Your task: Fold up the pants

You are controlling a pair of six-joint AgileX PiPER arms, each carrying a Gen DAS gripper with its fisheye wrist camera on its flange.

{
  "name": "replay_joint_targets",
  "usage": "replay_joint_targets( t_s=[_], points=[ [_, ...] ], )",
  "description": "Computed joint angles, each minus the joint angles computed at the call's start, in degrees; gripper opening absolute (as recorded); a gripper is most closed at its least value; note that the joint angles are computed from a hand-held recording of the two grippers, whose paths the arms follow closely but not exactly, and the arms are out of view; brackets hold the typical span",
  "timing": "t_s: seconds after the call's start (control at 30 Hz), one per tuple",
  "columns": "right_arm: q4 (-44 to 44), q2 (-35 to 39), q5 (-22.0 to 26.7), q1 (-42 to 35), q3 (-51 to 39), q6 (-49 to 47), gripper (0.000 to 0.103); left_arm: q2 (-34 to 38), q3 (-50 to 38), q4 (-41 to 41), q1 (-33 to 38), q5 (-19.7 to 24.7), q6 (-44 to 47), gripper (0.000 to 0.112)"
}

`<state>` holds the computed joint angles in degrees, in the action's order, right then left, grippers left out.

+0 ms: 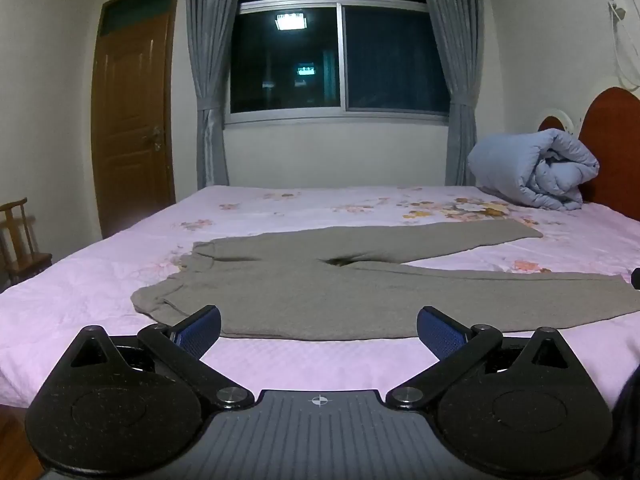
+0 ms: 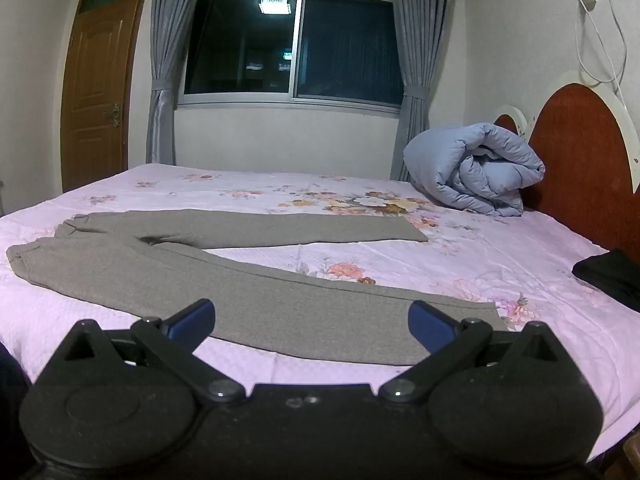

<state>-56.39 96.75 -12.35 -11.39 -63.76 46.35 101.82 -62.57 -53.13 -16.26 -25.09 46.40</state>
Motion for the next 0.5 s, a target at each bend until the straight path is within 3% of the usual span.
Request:
replay_joint_targets(
  t_s=[0.5],
  points=[
    [0.2, -0.1, 0.0, 0.0, 0.1, -0.2, 0.097, 1.7, -1.5, -0.8, -0.2, -0.1, 0.5, 0.103]
  ],
)
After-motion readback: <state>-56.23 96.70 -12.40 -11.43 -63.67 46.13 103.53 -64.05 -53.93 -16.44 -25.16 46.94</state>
